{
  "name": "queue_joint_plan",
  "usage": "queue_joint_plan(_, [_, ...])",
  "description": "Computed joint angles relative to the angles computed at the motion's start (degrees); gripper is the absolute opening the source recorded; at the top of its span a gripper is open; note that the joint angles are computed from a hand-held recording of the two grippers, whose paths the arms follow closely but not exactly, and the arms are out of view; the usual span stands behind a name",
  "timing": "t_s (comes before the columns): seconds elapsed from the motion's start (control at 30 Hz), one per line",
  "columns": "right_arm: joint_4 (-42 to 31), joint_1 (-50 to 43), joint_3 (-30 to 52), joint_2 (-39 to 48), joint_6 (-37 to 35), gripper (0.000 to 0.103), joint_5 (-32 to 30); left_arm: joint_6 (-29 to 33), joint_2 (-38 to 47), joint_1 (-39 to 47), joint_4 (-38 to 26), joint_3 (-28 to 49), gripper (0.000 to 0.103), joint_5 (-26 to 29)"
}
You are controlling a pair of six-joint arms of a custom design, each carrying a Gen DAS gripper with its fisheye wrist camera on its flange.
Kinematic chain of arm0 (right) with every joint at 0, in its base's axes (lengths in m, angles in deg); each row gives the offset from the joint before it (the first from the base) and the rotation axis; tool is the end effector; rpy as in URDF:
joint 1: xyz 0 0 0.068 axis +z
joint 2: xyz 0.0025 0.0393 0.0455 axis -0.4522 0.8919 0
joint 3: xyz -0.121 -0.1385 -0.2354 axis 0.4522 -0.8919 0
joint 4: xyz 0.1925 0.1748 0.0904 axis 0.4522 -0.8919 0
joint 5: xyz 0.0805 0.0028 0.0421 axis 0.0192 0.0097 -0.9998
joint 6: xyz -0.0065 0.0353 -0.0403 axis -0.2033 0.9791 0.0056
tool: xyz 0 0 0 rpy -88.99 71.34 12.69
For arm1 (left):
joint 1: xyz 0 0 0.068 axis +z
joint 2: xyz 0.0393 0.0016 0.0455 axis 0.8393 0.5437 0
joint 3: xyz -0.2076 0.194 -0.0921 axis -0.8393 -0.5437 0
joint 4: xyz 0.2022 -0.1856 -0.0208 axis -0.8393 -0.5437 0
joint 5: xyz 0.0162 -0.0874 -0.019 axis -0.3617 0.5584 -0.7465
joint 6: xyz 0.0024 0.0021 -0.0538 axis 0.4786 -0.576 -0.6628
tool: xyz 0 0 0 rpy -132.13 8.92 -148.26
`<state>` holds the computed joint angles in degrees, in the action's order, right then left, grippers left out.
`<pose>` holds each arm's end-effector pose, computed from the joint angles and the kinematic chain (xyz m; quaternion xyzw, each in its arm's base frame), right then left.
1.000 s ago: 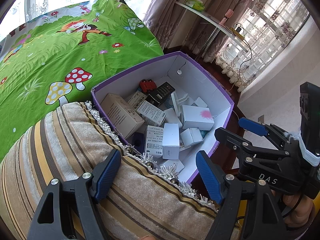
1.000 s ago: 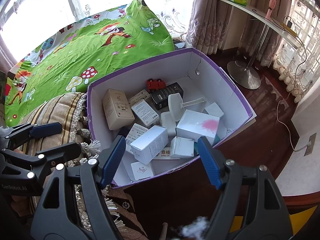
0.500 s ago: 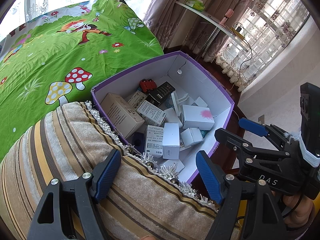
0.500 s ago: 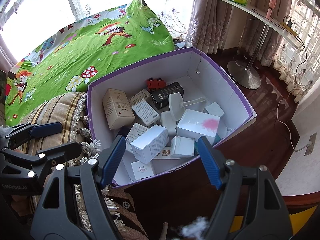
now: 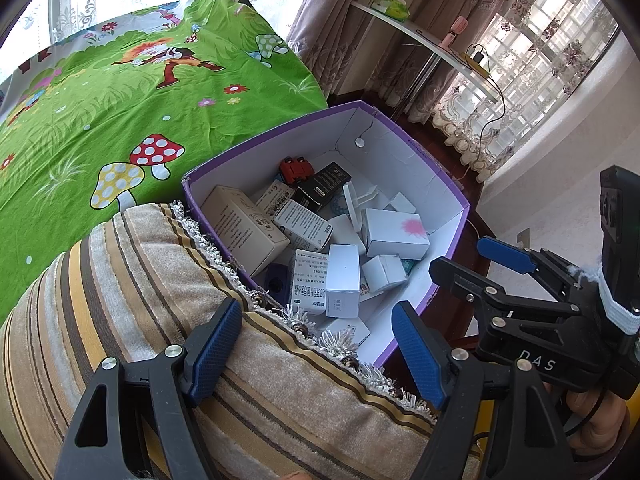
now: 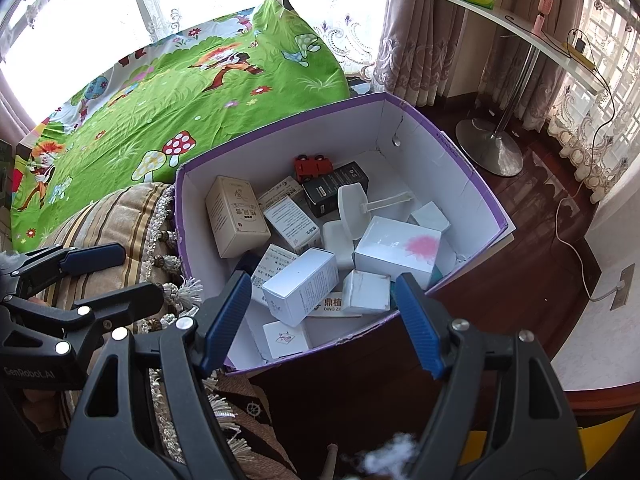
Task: Organize rigid objects
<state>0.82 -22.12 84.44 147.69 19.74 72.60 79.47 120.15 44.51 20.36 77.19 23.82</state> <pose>0.2836 0.0251 0.1244 -0.0259 0.9680 0.0342 0.2471 0.2960 -0.0777 0.1048 0.1154 0.9557 -0.1872 0.1957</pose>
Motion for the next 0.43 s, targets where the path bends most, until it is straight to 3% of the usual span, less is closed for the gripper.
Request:
queue_joint_plan(0.3, [0.2,-0.2,-0.3,0.0,0.3,0.077,-0.6,0.6,-0.5,0.4,1.1,-0.8,0.078,0.5])
queue_joint_plan(0.43, [-1.5,0.0,0.4,-1.1,0.7,0.077,-0.8,2.1,-3.1,2.0,0.2,-1.7,0.088,2.6])
